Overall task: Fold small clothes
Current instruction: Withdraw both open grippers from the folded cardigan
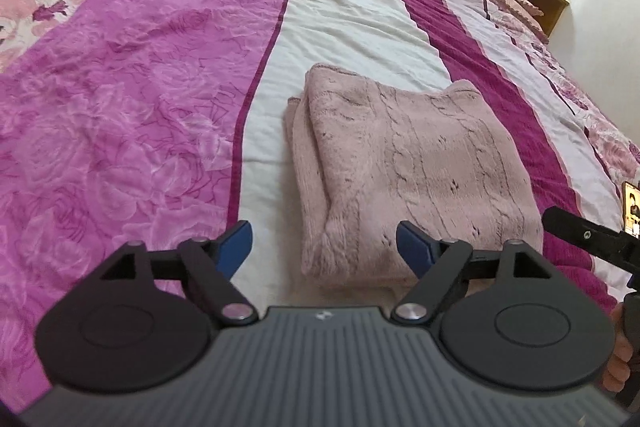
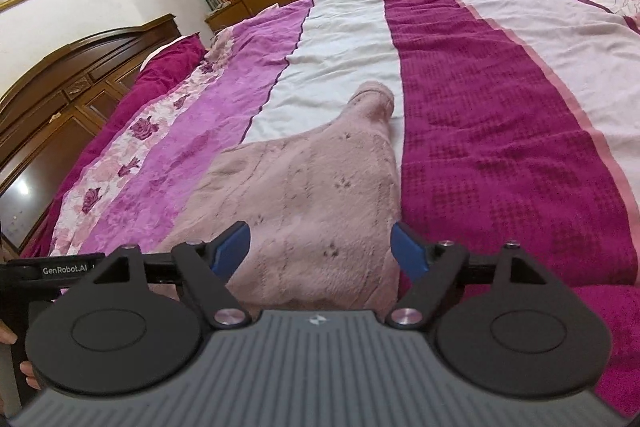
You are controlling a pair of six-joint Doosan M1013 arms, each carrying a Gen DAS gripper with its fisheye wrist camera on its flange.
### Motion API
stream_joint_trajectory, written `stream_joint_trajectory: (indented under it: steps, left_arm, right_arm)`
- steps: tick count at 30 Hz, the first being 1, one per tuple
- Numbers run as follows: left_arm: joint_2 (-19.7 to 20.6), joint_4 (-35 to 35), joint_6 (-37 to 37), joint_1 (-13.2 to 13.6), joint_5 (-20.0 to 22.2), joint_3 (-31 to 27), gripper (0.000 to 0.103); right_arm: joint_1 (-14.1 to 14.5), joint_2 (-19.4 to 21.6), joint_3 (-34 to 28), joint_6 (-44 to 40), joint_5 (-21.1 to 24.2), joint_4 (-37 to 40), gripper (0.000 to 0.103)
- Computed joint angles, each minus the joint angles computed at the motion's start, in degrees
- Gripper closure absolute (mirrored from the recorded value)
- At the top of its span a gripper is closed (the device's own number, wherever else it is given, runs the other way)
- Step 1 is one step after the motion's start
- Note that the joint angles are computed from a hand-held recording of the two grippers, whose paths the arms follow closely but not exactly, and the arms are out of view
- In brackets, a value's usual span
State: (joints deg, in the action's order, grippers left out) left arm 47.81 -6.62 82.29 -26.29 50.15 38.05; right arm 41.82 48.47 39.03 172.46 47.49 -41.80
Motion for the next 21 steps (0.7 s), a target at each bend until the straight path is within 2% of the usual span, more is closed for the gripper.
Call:
stream_joint_trajectory:
  steps: [8,21]
  left_arm:
    - [-1.91,7.85,-3.83,-1.99,1.19,3.32,0.022]
    - [-1.44,11.73,-8.37,-3.65,5.39,3.77,0.022]
  right_arm:
    - [1.52,0.81,-1.14,-4.11,1.56,0.62,0.012]
    - [2.27,3.27,-5.04,-5.59,8.93,1.84,0.011]
